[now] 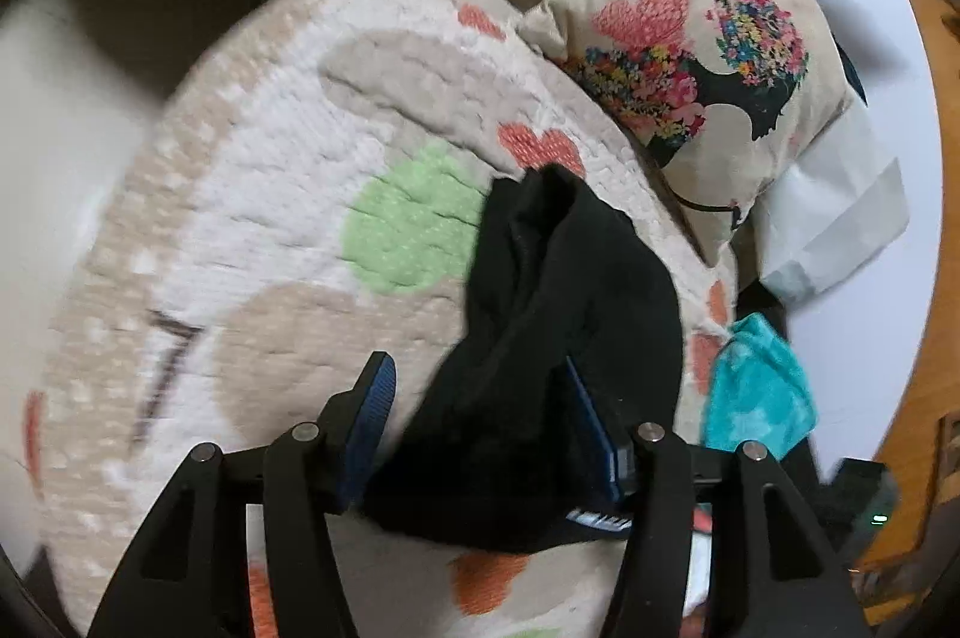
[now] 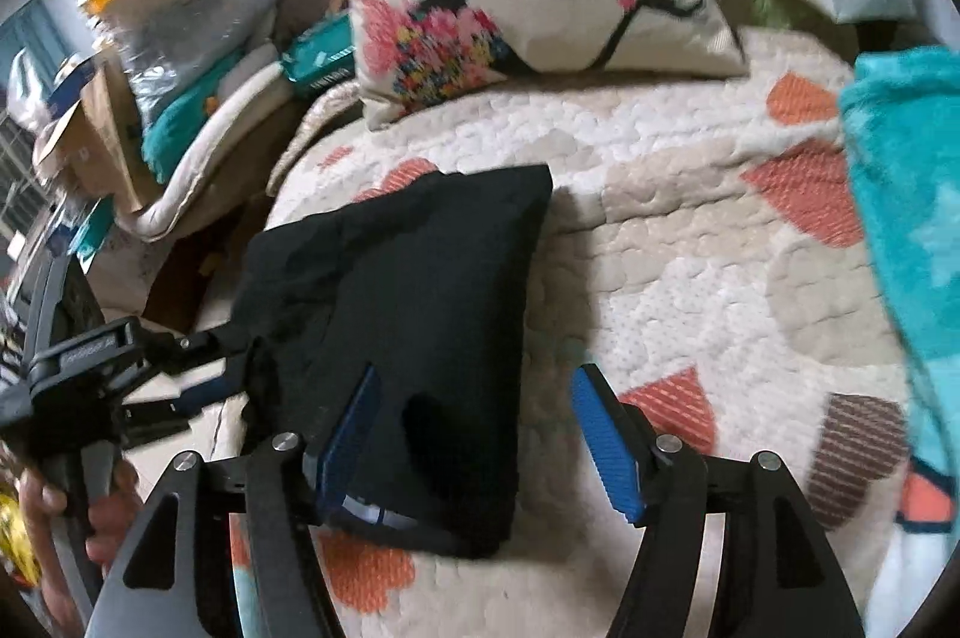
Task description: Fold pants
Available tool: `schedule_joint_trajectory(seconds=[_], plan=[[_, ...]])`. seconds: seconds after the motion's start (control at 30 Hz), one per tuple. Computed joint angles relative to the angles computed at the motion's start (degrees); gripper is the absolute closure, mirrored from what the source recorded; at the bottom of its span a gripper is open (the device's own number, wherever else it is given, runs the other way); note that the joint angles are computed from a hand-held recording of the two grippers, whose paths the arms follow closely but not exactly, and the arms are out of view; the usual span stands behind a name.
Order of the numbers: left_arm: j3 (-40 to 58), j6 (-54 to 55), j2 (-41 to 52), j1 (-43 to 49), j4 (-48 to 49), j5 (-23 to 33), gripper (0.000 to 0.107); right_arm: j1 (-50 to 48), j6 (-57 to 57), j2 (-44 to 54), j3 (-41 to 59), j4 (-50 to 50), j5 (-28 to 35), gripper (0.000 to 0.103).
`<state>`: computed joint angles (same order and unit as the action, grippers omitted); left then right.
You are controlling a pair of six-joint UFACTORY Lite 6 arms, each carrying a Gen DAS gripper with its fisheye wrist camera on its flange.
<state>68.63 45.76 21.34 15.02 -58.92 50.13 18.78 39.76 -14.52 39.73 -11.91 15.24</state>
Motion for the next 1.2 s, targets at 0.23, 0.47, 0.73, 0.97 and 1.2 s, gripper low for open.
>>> schedule_joint_trajectory(seconds=[0.23,0.47,0.73,0.97,1.2], plan=[[-20.3,5.0,-23.4,-0.2,8.0,-12.6,0.05,15.1,27.9,-20.6,-11.3,-22.5,13.6,0.03],[-42.5,-1.0,-55.2,-2.3,16.9,-18.3,0.046,38.7,57.1,-28.9,-19.5,-35.2,28.2,0.03],[-47.5,-10.3,-63.6,-7.5,26.7,-21.7,0.042,48.0,67.3,-23.1,-17.3,-41.7,34.8,0.03],[-47.8,-12.4,-65.0,-10.2,27.4,-20.8,0.042,46.9,67.8,-20.4,-17.2,-43.5,33.6,0.028],[-47.7,-14.8,-65.4,-12.4,28.7,-20.8,0.042,43.2,67.6,-20.8,-19.0,-43.5,29.5,0.028]])
